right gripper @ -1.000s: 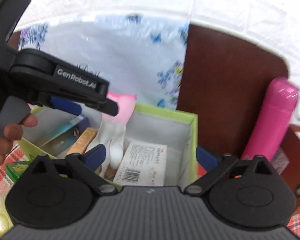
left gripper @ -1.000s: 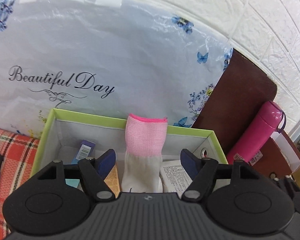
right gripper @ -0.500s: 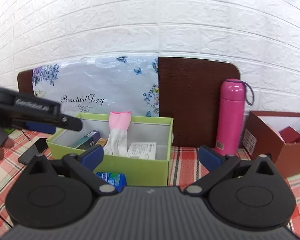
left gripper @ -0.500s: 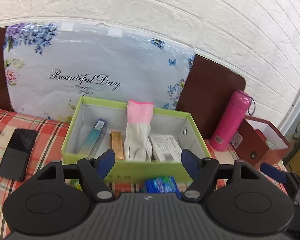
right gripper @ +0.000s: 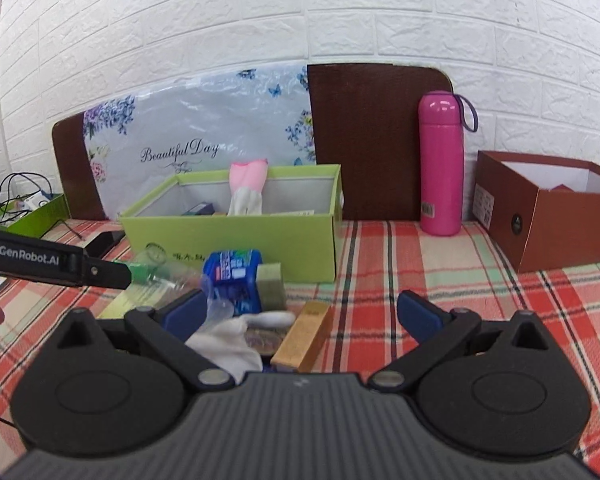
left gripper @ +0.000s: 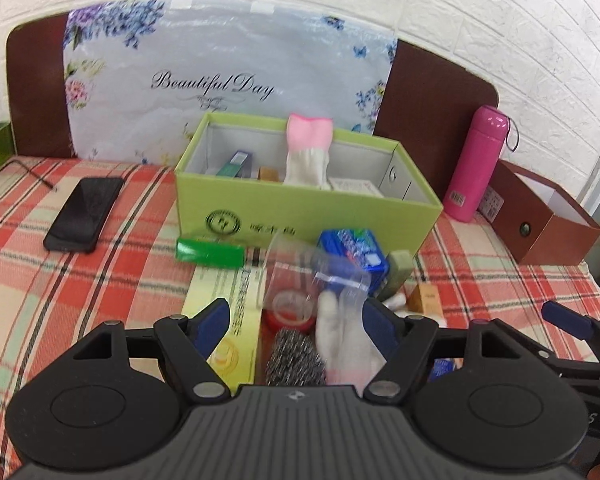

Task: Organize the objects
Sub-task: 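Move both open tools back to the pile of items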

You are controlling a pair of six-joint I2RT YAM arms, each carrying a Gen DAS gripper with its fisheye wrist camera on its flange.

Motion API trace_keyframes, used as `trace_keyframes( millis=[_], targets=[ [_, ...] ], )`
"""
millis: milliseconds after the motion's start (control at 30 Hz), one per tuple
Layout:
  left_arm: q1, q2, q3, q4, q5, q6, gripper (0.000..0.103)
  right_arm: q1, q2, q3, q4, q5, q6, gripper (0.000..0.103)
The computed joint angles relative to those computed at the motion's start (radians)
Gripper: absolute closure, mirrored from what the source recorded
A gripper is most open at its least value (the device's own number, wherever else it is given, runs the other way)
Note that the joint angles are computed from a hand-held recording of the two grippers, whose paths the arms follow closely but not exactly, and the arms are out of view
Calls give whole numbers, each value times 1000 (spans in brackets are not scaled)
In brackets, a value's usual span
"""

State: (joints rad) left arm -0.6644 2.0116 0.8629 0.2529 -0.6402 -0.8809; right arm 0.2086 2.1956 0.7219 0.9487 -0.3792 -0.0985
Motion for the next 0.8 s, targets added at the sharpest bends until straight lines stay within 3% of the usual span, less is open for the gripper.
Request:
trace_keyframes(
  millis=[167,433,533,633,800],
  targets=[
    [-19,19,-68,55,30,-52,27,-2,36,-25,20,-31,-31,2],
    [-44,51,-184,216,85,-120,31,17,125,-26,3,-15,-142,19],
    [-39,54,-196,256,89,-95,33,24,150,-11,-17,-8,-264,21],
    [-17,65,-194,301,112,-32,44,27,173,28,-48,-7,-401,22],
    [32,110,-152,335,158,29,50,-5,228,171,-192,-164,-511,21]
  ],
)
